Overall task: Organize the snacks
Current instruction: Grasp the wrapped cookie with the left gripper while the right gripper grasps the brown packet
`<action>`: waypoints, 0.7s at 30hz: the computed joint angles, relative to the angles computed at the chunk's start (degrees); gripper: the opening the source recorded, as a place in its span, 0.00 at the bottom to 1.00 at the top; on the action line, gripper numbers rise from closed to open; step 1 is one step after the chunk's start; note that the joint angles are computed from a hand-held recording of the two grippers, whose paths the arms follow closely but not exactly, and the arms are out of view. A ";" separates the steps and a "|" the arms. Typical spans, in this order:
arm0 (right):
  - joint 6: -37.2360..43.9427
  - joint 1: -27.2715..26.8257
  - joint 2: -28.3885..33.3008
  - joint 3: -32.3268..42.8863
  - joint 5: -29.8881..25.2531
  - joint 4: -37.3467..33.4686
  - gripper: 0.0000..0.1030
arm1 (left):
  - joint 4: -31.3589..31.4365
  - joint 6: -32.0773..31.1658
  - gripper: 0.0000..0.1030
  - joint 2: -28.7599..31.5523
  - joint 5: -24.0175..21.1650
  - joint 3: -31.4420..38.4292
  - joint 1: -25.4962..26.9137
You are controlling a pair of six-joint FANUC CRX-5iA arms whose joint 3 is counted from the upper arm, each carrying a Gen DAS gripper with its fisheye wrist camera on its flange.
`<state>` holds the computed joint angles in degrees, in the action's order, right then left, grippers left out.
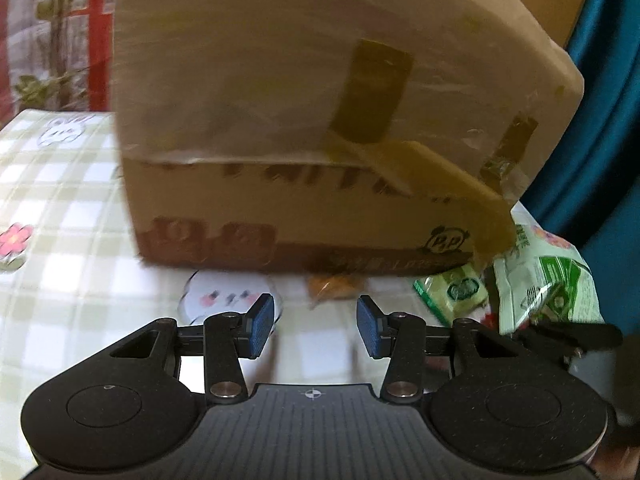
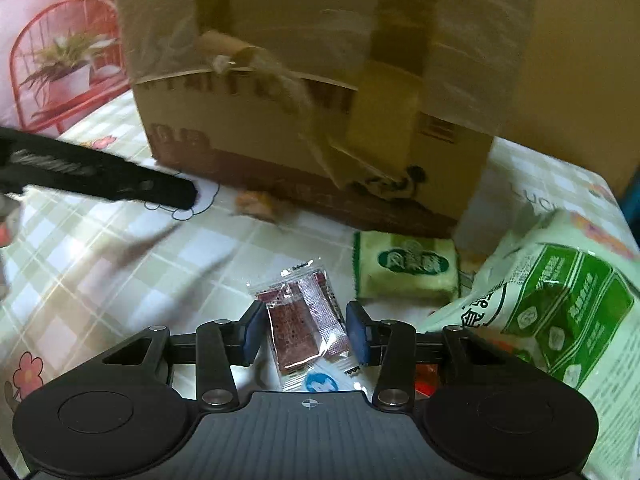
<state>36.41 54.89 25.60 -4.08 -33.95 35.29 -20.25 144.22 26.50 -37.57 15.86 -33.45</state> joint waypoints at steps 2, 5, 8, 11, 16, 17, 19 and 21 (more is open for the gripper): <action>-0.91 -0.19 -0.32 -0.84 1.07 0.68 0.40 | -0.04 -0.88 0.46 1.34 0.94 1.53 0.19; -2.03 -0.47 -0.79 -1.92 2.53 1.33 0.40 | 0.65 -3.78 0.46 2.88 2.35 3.09 0.43; -2.41 -0.75 -0.81 -2.20 3.61 1.25 0.40 | 2.46 -7.87 0.45 4.46 2.79 4.49 0.88; -3.25 -0.94 -1.19 -3.09 4.75 1.79 0.40 | 3.59 -11.68 0.45 5.83 2.64 5.70 1.09; -3.42 -0.96 -1.51 -3.57 5.34 1.98 0.40 | 4.90 -18.27 0.46 8.04 0.76 7.88 0.76; -3.52 -1.01 -1.58 -3.73 5.52 2.13 0.40 | 4.51 -18.45 0.46 8.22 0.71 8.04 0.65; -3.89 -0.99 -1.79 -4.03 5.72 2.36 0.40 | 5.10 -18.41 0.46 8.10 1.06 7.67 0.78; -4.05 -1.07 -1.81 -4.13 5.95 2.48 0.40 | 7.96 -19.84 0.46 7.54 1.47 6.49 1.41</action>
